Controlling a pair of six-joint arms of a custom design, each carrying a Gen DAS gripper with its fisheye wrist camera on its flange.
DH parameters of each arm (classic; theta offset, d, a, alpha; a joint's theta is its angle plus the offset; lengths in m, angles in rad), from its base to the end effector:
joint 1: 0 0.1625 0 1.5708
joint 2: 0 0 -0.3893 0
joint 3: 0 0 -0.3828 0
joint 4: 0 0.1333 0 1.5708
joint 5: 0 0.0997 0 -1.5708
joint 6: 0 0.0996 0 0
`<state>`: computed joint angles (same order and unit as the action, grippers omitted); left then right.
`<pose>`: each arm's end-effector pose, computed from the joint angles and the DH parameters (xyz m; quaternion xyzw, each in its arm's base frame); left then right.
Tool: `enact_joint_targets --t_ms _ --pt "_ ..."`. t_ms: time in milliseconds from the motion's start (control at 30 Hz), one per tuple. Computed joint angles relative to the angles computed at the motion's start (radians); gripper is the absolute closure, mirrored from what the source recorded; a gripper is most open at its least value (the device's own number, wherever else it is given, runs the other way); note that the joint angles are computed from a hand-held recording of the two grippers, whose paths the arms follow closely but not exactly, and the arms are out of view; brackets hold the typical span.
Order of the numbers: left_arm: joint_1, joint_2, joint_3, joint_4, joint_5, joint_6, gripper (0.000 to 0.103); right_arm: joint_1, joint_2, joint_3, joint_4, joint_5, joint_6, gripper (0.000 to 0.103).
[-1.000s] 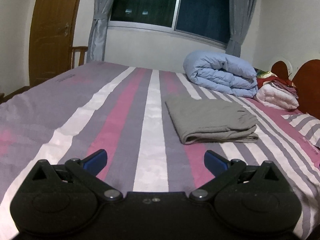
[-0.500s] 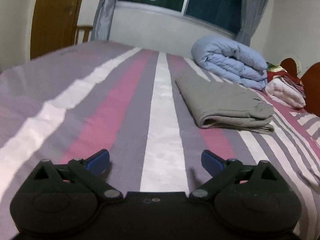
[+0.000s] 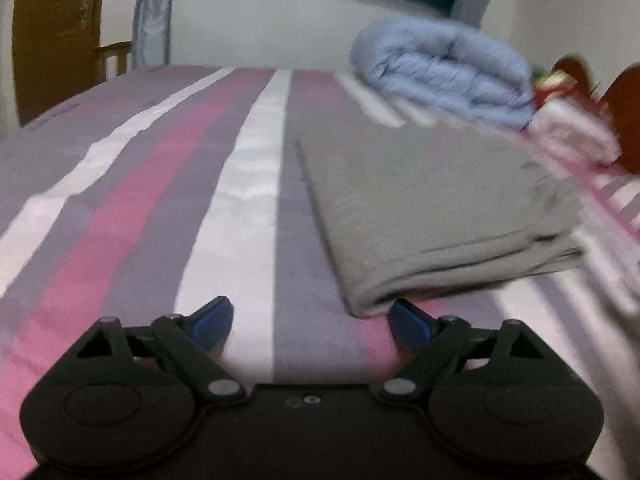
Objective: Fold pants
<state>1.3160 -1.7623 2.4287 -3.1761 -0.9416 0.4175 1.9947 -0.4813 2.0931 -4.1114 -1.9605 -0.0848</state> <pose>0.0973 -0.3877 0.3409 0.1476 0.8468 -0.4063 0.3100 0.2774 -0.3826 -0.0151 0.1368 -0.8708 0.4623 0.0965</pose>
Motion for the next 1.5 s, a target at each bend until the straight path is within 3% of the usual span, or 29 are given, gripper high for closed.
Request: enact_joint_targets --t_ms 67,200,300,433,533,567,633,667,800,900,1000,1033,1133,1233,1300,1367,1400,1500 --pt "0.014 0.02 -0.011 -0.055 0.005 0.007 0.016 -0.005 -0.006 0.013 -0.008 0.003 0.007 0.0" --pt "0.042 -0.04 0.019 -0.065 -0.026 0.015 0.017 -0.019 -0.026 0.041 -0.027 0.006 0.01 0.0" --pt "0.019 -0.11 0.059 -0.082 0.015 0.04 0.02 -0.028 -0.039 0.041 -0.025 0.015 0.002 0.0" --pt "0.039 -0.165 0.054 -0.098 -0.03 0.034 0.014 -0.034 -0.032 0.001 0.012 0.052 -0.037 0.0" --pt "0.06 -0.14 0.033 -0.097 -0.054 0.006 0.011 -0.044 -0.018 -0.061 0.075 0.084 -0.042 0.001" --pt "0.064 -0.127 0.025 -0.095 -0.054 -0.008 0.011 -0.05 -0.017 -0.082 0.108 0.099 -0.028 0.003" --pt "0.076 -0.09 0.009 -0.123 -0.071 -0.023 0.011 -0.068 -0.018 -0.119 0.187 0.139 0.017 0.032" --pt "0.083 -0.077 0.001 -0.126 -0.081 -0.031 0.011 -0.074 -0.014 -0.141 0.222 0.149 0.029 0.037" --pt "0.107 -0.027 -0.021 -0.172 -0.115 -0.028 0.009 -0.07 0.012 -0.222 0.336 0.081 0.093 0.039" --pt "0.119 -0.012 -0.031 -0.162 -0.127 -0.036 0.008 -0.092 0.018 -0.245 0.369 0.108 0.179 0.039" --pt "0.134 -0.001 -0.04 -0.139 -0.139 -0.042 0.008 -0.109 0.018 -0.252 0.383 0.15 0.208 0.039" --pt "0.136 0.002 -0.041 -0.137 -0.139 -0.041 0.007 -0.117 0.016 -0.255 0.397 0.163 0.219 0.055" --pt "0.143 -0.002 -0.043 -0.13 -0.156 -0.047 0.007 -0.127 0.005 -0.225 0.332 0.205 0.197 0.063" --pt "0.154 0.0 -0.047 -0.122 -0.175 -0.051 0.006 -0.122 0.006 -0.179 0.201 0.214 0.174 0.063" --pt "0.146 0.008 -0.051 -0.116 -0.155 -0.052 0.006 -0.135 0.01 -0.187 0.276 0.17 0.189 0.063" --pt "0.135 0.009 -0.057 -0.116 -0.147 -0.043 0.006 -0.161 -0.01 -0.173 0.306 0.217 0.219 0.061" --pt "0.13 0.014 -0.067 -0.128 -0.154 -0.019 0.006 -0.16 -0.024 -0.164 0.301 0.226 0.215 0.056" --pt "0.112 0.072 -0.138 -0.157 -0.166 0.045 0.006 -0.108 -0.017 -0.17 0.199 0.147 0.087 0.046"
